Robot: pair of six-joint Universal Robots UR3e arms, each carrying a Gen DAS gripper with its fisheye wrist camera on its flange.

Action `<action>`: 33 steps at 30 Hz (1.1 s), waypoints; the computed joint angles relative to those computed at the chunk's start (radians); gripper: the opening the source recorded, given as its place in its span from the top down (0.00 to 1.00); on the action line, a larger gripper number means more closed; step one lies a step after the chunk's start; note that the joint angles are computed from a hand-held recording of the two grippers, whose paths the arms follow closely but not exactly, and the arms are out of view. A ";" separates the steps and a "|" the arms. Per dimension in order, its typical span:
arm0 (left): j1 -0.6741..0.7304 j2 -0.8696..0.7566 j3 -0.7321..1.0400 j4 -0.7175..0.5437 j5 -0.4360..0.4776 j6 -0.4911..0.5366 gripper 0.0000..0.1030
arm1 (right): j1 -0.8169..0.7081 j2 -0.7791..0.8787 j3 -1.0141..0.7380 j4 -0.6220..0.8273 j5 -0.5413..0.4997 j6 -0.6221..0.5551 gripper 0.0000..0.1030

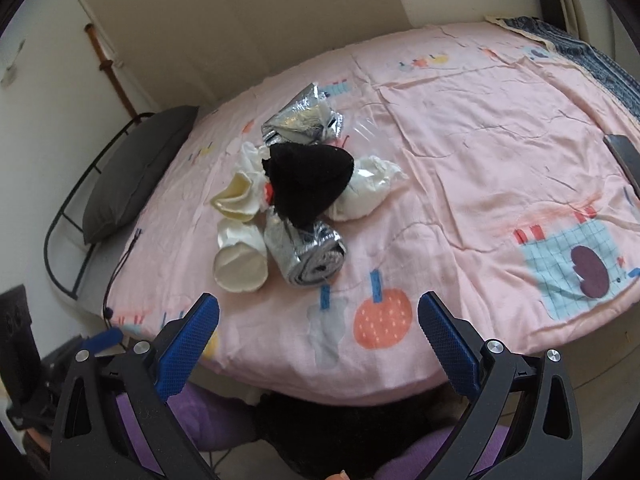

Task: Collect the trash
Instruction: 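Move both tools toward the trash pile on the pink bed, then grasp the silver foil-wrapped can with the right gripper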

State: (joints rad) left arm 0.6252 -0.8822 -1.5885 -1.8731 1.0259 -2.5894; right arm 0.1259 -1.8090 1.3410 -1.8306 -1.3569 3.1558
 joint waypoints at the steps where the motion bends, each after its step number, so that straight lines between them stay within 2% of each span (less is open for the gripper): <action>1: -0.028 -0.028 0.016 0.005 0.029 -0.019 0.06 | 0.012 0.030 -0.012 -0.008 -0.006 0.010 0.07; 6: -0.072 -0.073 0.020 0.023 0.035 -0.045 0.06 | 0.029 0.157 -0.082 -0.009 0.023 0.031 0.07; 8: -0.068 -0.081 0.018 0.017 0.020 -0.034 0.06 | 0.050 0.226 -0.140 0.014 -0.016 0.061 0.07; 14: -0.039 -0.107 0.030 -0.038 -0.029 -0.017 0.06 | -0.015 0.298 -0.154 -0.003 0.126 0.131 0.10; 16: -0.046 -0.118 0.033 -0.037 -0.030 -0.021 0.06 | -0.013 0.323 -0.166 -0.010 0.145 0.146 0.41; 18: -0.051 -0.122 0.035 -0.039 -0.031 -0.027 0.06 | -0.003 0.352 -0.192 0.007 0.141 0.164 0.47; 22: -0.080 -0.146 0.032 -0.009 -0.027 -0.085 0.06 | 0.000 0.338 -0.164 -0.048 0.166 0.177 0.50; 25: -0.094 -0.164 0.026 0.017 -0.038 -0.141 0.06 | -0.025 0.312 -0.130 -0.072 0.224 0.169 0.50; 30: -0.160 -0.239 0.011 0.140 -0.032 -0.301 0.06 | -0.090 0.234 -0.059 -0.094 0.325 0.125 0.50; 33: -0.239 -0.307 0.019 0.248 0.009 -0.415 0.06 | -0.135 0.190 -0.035 -0.077 0.381 0.085 0.50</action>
